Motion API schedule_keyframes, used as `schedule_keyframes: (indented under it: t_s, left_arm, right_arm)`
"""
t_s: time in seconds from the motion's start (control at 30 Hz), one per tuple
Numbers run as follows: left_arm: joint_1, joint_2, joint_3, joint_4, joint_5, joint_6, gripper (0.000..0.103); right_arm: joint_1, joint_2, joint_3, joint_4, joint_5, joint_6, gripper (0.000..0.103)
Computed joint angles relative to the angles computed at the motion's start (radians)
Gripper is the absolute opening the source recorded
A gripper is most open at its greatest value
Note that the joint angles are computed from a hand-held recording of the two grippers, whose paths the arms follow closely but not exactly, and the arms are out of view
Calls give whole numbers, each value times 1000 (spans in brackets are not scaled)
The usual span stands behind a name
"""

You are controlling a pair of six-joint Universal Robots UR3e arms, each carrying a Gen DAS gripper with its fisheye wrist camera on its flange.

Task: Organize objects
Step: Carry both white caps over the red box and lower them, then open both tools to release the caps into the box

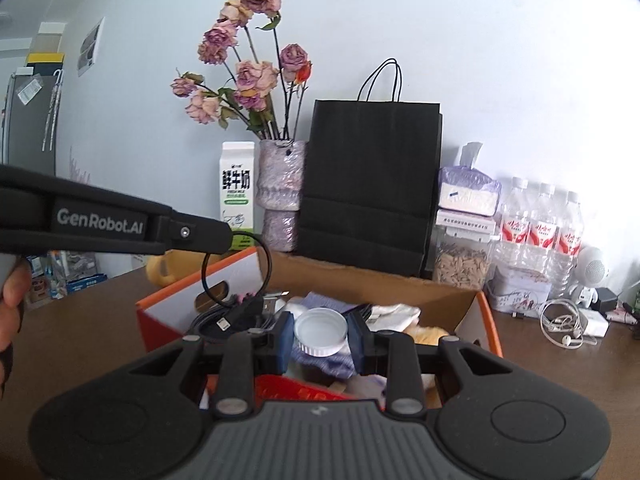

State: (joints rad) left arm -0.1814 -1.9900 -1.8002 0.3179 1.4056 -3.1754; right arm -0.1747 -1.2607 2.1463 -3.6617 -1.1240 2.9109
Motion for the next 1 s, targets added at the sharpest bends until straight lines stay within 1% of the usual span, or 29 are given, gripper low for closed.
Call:
schedule_keyframes:
  t_s: [0.1, 0.27, 0.43, 0.6, 0.8, 0.83, 0.87, 0.9, 0.93, 0.97, 1.0]
  left_arm:
    - [-16, -65, 99, -36, 22, -7, 3]
    - [-14, -162, 247, -106, 22, -39, 3]
    - [-3, -236, 373, -178, 20, -36, 3]
    - [4, -282, 443, -219, 26, -31, 3]
    - [-4, -313, 479, -244, 53, -23, 4]
    - [-7, -316, 481, -245, 63, -27, 6]
    - [-8, -319, 484, -247, 74, -29, 13]
    - [-8, -321, 488, -252, 82, -30, 21]
    - [-8, -324, 490, -252, 93, -35, 53]
    - [-11, -329, 490, -241, 115, -44, 91]
    - [-19, -336, 494, -224, 154, -55, 103]
  right_arm:
    - [12, 53, -99, 37, -27, 15, 28]
    - [24, 158, -253, 90, -67, 61, 28]
    - [32, 220, -363, 164, -96, 58, 28]
    - [31, 253, -417, 207, -103, 49, 28]
    - [30, 263, -428, 230, -116, 48, 28]
    - [30, 263, -428, 231, -123, 51, 32]
    - [31, 264, -429, 234, -129, 54, 38]
    - [29, 264, -427, 233, -133, 59, 57]
    - [30, 266, -424, 223, -143, 67, 81]
    - [32, 267, -420, 214, -154, 70, 90]
    - [31, 266, -418, 212, -158, 70, 97]
